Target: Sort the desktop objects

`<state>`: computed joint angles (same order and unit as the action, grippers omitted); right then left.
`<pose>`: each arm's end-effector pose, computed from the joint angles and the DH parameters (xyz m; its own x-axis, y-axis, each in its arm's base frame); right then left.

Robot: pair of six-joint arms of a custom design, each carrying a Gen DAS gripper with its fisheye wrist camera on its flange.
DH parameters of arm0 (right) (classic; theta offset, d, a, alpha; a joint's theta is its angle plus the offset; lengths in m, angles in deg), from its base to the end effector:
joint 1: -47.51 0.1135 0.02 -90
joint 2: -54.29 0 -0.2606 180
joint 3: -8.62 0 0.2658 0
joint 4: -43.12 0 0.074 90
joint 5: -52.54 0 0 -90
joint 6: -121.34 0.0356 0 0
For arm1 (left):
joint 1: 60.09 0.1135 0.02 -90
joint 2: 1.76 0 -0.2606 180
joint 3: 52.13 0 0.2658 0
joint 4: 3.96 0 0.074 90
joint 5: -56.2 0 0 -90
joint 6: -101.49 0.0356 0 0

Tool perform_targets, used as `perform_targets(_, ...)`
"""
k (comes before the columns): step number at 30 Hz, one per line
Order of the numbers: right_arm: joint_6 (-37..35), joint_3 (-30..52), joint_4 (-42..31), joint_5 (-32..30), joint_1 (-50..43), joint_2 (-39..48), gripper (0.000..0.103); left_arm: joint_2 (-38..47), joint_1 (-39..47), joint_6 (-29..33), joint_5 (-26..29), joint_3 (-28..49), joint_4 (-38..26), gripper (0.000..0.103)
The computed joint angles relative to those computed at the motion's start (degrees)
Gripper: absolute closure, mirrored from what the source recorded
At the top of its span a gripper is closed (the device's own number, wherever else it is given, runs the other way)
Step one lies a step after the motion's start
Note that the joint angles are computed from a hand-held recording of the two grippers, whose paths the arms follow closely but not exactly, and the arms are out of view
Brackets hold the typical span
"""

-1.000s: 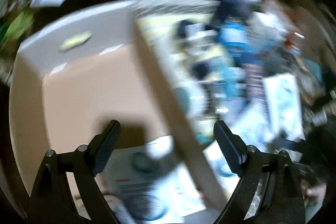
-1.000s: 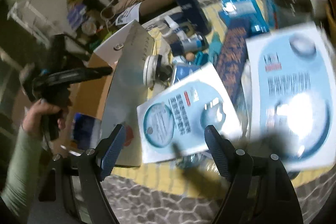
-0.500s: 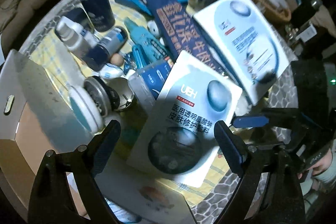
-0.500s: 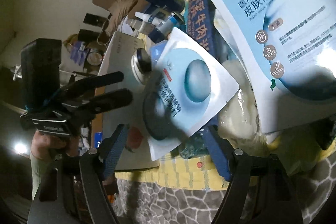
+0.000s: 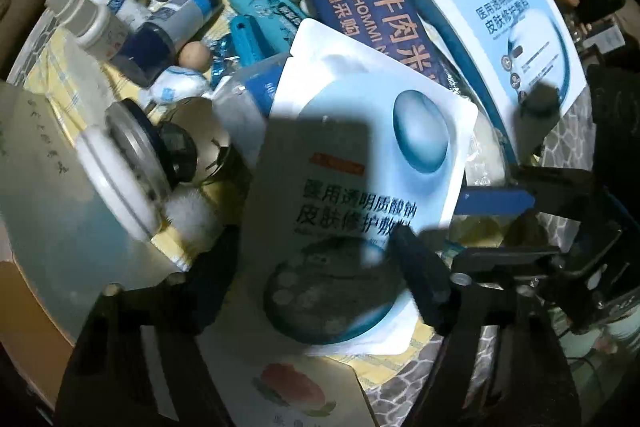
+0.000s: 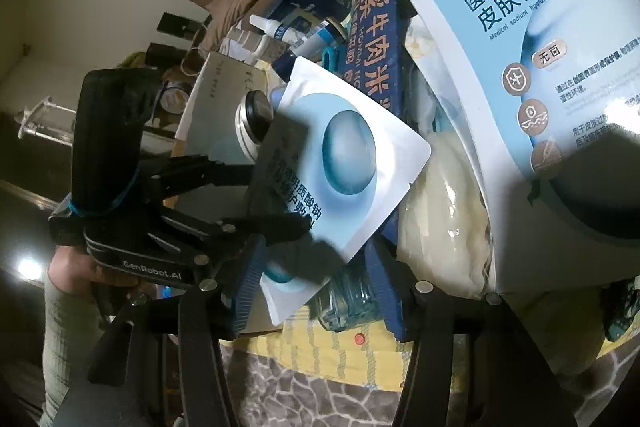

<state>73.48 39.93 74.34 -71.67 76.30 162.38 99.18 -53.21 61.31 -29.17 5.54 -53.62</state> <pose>0.1956 0.1303 0.0286 -0.9627 0.1041 -0.2498 -0.1313 0.6275 0.7674 0.2559 0.0280 0.0778 -0.7341 0.6785 -0.0286 0.6778 0.7295 -0.0911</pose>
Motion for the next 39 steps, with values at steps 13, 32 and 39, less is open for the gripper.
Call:
perform_targets(13,0.1,-2.3,1.2,3.8,1.7,-1.9,0.048,-7.0,10.1,4.6,9.8,0.3,-11.7,0.078)
perform_targets(32,-6.5,-1.5,-6.5,8.5,3.1,-6.7,0.048,-18.5,13.5,3.7,14.8,-7.8,-8.1,0.101)
perform_targets(39,-7.7,-1.3,-7.7,10.9,5.2,-7.3,0.048,-21.2,13.9,2.3,15.7,-9.8,-9.7,0.101)
